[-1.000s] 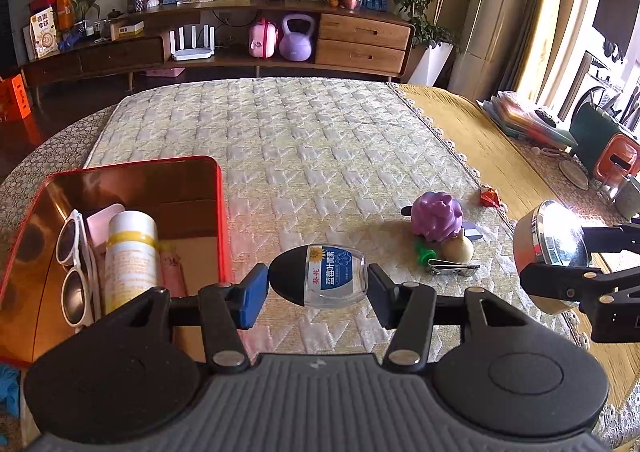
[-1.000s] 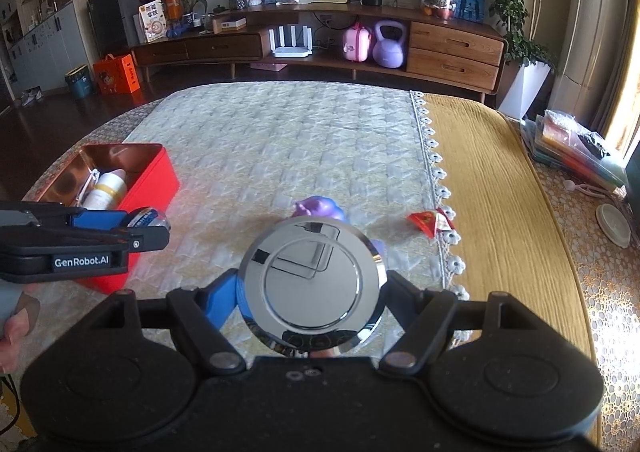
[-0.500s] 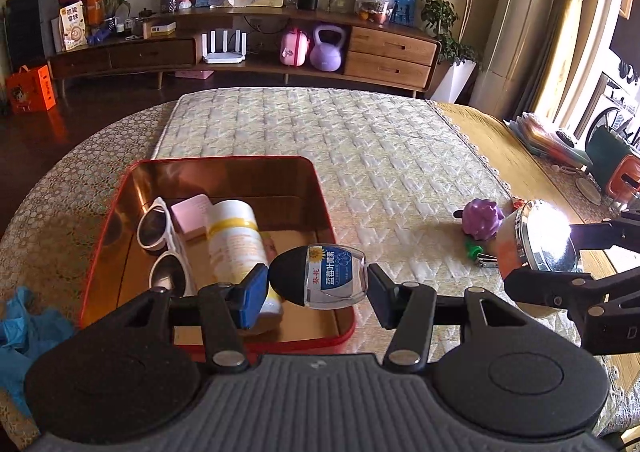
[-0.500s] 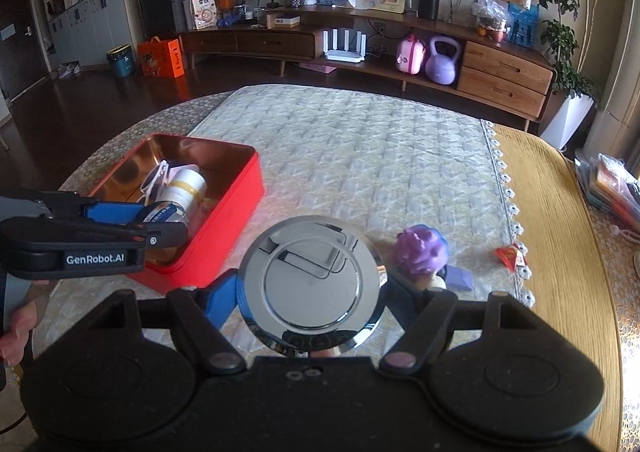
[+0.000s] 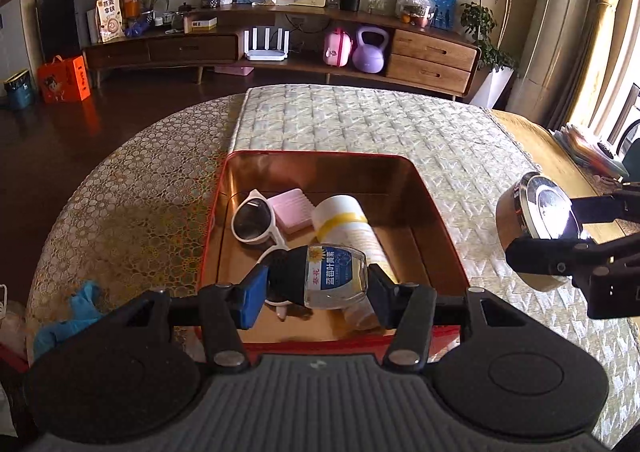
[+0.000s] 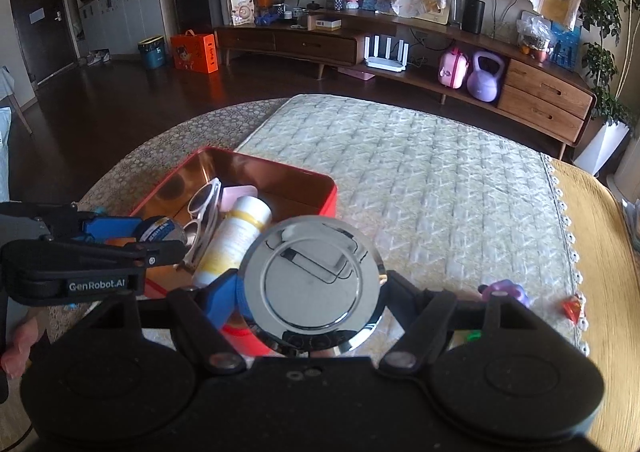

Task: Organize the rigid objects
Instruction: 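Carry the bottle with the left tool while the right tool carries the compact over the red box, then lower the bottle into the box and open the left gripper while the right releases the compact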

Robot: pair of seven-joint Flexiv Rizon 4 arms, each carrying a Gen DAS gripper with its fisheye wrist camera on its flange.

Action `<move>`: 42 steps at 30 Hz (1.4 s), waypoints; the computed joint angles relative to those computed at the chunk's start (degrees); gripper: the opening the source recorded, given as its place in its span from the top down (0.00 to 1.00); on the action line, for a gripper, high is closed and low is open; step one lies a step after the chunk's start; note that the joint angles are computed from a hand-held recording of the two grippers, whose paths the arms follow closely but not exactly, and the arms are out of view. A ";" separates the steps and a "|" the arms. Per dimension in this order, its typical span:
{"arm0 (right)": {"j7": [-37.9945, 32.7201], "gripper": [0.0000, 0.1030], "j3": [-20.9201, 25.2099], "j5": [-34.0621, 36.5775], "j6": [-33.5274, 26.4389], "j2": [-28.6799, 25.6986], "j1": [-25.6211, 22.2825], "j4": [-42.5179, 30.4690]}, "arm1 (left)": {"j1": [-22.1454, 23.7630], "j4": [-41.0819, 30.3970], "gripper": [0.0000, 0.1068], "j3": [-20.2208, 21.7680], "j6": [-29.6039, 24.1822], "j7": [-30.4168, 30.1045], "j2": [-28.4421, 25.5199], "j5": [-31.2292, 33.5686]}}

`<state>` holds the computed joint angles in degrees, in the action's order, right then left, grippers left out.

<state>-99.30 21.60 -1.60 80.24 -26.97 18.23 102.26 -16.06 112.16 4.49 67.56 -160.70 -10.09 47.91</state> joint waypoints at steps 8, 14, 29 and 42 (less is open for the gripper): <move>3.52 0.26 -3.09 -3.93 -1.84 -4.48 4.87 -5.00 | 1.68 1.43 0.50 0.89 1.47 2.44 -0.58 -1.48; 5.42 0.26 -3.57 -5.47 -3.48 -7.84 6.43 -8.44 | 2.27 1.27 0.50 1.51 2.96 4.98 -1.66 -2.73; 5.35 0.26 -2.69 -4.33 -6.87 -13.82 7.92 -16.53 | 0.71 1.14 0.51 4.65 7.38 9.89 -5.10 -6.37; 4.82 0.21 -1.81 -3.71 -4.53 -12.33 6.97 -13.71 | -0.82 1.05 0.51 5.18 7.93 18.30 -7.18 -12.83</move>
<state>-94.48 19.79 -5.31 75.71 -39.29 25.19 88.55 -16.88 113.21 9.68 75.49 -142.40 -17.28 35.08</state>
